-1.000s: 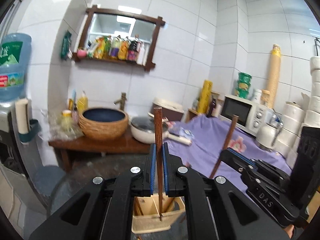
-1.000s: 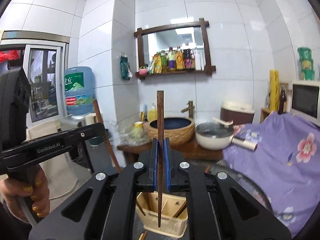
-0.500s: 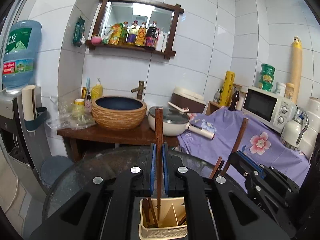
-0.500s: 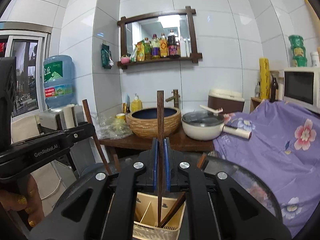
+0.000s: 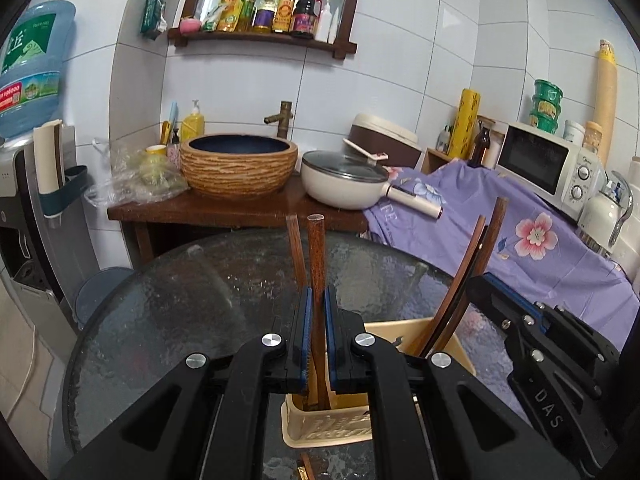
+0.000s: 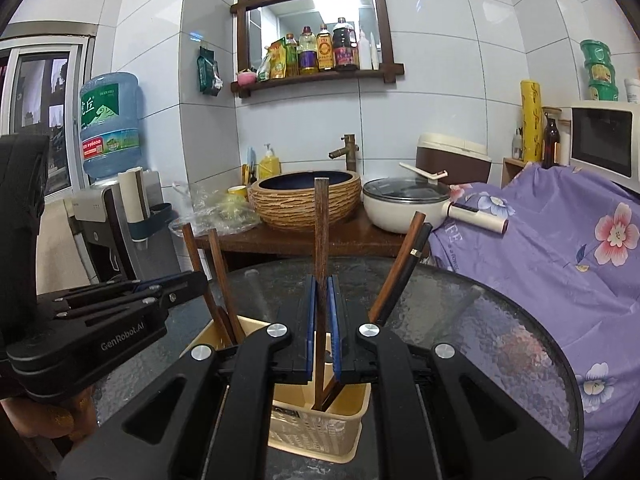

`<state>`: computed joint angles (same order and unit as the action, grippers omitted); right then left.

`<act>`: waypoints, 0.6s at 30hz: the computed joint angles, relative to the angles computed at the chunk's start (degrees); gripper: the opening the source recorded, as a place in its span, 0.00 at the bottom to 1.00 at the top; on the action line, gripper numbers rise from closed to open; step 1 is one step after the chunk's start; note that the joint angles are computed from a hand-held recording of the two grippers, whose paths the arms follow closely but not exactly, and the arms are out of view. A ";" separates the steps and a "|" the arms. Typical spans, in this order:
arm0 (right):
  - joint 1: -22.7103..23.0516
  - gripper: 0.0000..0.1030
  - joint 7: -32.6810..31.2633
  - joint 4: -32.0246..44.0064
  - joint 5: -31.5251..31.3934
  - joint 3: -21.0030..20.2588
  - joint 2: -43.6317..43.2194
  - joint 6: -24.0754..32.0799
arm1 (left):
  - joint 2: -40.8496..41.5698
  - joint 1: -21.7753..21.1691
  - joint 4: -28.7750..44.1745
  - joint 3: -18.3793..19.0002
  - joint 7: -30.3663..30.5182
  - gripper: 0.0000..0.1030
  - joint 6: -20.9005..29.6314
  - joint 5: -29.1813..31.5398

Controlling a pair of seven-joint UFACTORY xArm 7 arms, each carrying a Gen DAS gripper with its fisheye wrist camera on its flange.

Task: Organize utensils
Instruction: 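Open both tools to release the chopsticks into the cream holder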

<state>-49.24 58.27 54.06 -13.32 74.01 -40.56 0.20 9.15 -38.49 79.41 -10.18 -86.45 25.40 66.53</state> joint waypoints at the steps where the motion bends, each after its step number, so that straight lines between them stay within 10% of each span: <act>1: 0.08 0.07 0.04 -0.16 0.04 -0.08 -0.18 -0.14 | 0.16 0.03 -0.11 -0.01 0.20 0.04 0.05 -0.18; 6: 0.72 0.10 -0.33 -0.24 -0.05 -0.34 0.28 0.16 | 0.47 -0.06 0.12 0.08 1.40 0.04 -0.33 -1.09; 10: 2.12 0.51 1.61 -2.67 1.05 -2.06 -2.60 -2.06 | -0.92 -0.04 -1.09 0.08 0.64 0.05 -1.13 0.05; 15: 8.74 0.51 1.39 -6.53 0.34 -5.82 -4.13 -1.22 | -5.95 1.15 -6.72 -1.26 -6.33 0.55 -0.28 5.71; 18: 15.11 0.52 0.60 -9.00 -0.49 -7.79 -1.97 1.17 | -9.24 2.90 -11.27 -3.21 -9.93 0.64 1.15 7.87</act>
<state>-34.13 58.87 45.05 -13.81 66.22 -42.53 1.37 -0.09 -35.58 68.14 -13.39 -96.37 26.54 74.40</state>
